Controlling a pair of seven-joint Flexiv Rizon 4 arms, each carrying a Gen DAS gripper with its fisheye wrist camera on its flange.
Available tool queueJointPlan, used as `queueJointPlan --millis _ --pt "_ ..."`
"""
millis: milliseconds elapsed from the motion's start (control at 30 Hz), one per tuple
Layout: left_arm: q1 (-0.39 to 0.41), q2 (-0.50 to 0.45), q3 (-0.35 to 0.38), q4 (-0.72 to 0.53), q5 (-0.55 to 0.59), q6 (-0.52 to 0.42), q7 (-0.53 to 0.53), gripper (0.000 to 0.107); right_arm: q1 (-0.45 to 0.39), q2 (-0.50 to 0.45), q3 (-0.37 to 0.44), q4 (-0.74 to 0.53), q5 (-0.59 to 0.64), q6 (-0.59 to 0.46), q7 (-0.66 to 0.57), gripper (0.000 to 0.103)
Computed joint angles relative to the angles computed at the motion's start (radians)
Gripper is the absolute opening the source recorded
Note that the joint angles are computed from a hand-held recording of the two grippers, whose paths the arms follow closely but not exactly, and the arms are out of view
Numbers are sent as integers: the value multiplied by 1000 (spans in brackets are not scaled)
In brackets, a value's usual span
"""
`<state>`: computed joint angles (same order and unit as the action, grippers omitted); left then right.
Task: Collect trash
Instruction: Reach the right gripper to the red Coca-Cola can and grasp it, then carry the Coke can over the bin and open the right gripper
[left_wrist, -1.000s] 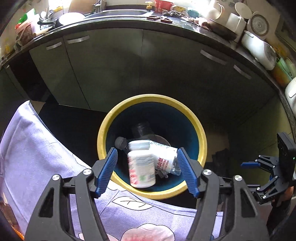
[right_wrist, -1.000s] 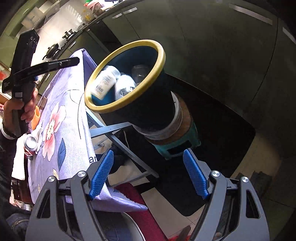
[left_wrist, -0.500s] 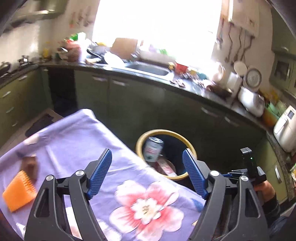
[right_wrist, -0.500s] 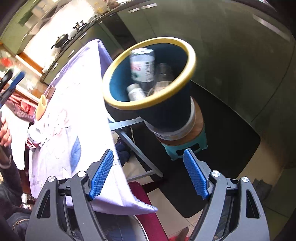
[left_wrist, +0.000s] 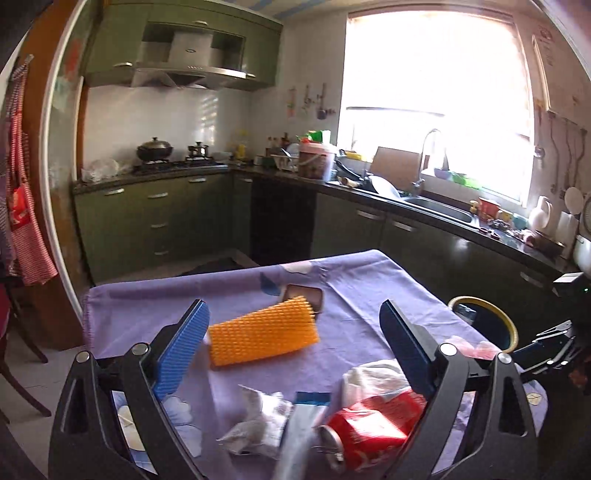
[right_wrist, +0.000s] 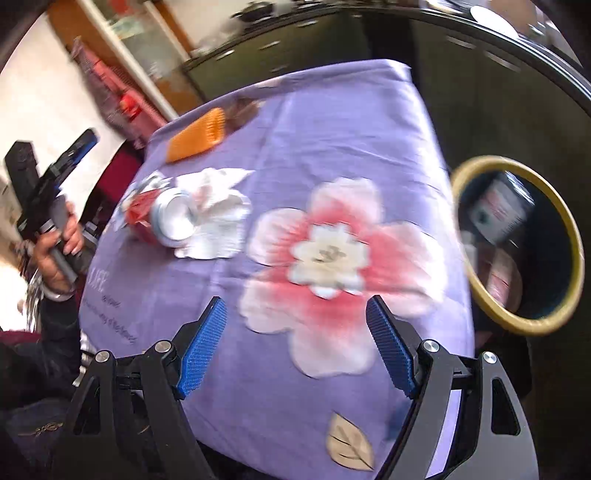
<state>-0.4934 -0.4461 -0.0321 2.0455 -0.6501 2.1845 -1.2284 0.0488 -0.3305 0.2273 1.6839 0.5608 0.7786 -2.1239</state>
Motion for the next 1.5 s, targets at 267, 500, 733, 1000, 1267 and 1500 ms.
queueJointPlan --millis 267,500,733,1000,1267,1500 --pt "55 8 -8 91 41 124 -106 90 179 -54 60 -114 -264 -52 -283 88" --pt "57 27 -10 152 -49 216 -126 92 306 -225 28 -352 -496 -277 -371 88" --pt "95 42 -26 173 -63 177 -188 92 365 -322 12 -475 -578 -423 -392 84" --pt "107 47 -17 188 -30 174 -237 92 403 -361 2 -513 -607 -469 -395 72" --pt "97 40 -12 178 -44 163 -216 92 382 -314 20 -433 -583 -395 -409 71" --pt "84 34 -10 171 -66 158 -194 92 318 -228 42 -384 -478 -387 -412 71"
